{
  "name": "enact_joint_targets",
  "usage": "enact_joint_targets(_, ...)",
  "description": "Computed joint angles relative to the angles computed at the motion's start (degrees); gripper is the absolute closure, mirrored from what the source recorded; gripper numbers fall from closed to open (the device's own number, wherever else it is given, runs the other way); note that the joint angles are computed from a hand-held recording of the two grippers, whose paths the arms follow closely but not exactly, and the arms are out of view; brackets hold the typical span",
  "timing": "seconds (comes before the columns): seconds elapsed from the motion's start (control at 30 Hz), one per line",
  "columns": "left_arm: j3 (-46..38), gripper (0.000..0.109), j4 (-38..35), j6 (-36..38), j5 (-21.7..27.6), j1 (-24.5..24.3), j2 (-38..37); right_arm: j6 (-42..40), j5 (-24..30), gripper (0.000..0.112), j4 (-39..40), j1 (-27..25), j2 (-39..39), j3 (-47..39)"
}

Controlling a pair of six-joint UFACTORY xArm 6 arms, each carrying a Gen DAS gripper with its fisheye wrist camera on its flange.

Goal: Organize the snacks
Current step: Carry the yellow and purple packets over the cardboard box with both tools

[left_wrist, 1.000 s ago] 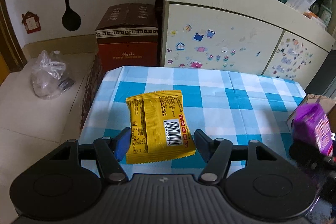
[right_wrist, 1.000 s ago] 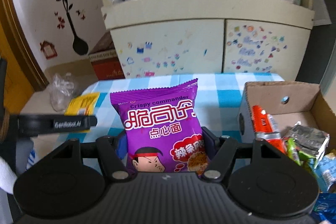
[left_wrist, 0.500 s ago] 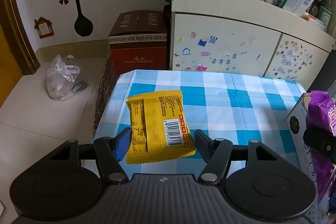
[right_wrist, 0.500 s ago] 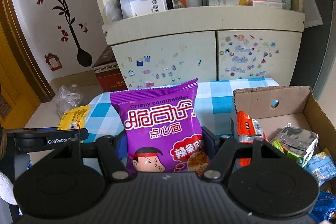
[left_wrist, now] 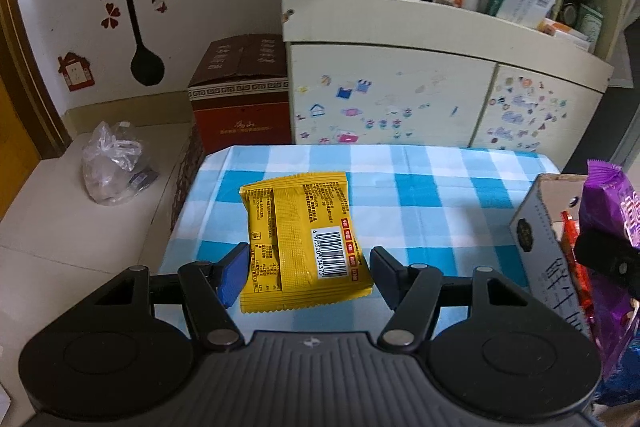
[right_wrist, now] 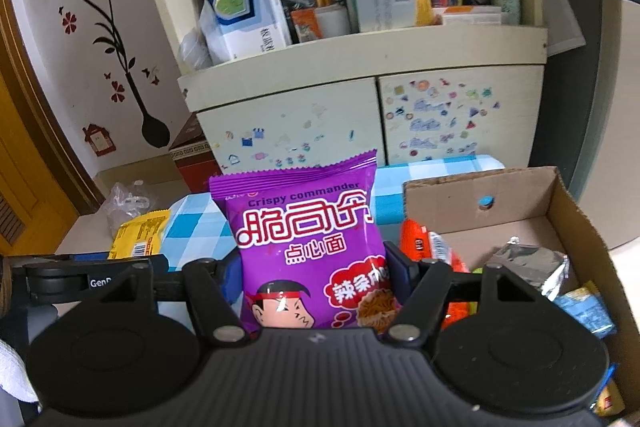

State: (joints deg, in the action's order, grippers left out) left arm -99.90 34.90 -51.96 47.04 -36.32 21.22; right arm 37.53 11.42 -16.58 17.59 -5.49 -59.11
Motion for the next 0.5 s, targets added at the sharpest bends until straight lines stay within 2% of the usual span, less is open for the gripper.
enact_joint_targets(0.23,-3.7,0.039,-0.7,0.8,0.6,-2.0,1.7,-1.1,-1.2,0.044,1.5,-1.6,-3.4,2.8)
enact_joint_targets(0.5,-8.9,0.039,-2.9,2.4,0.1,-4.5,4.5,-4.0,-2.4,0.043,7.0,-4.9,-8.3,6.9)
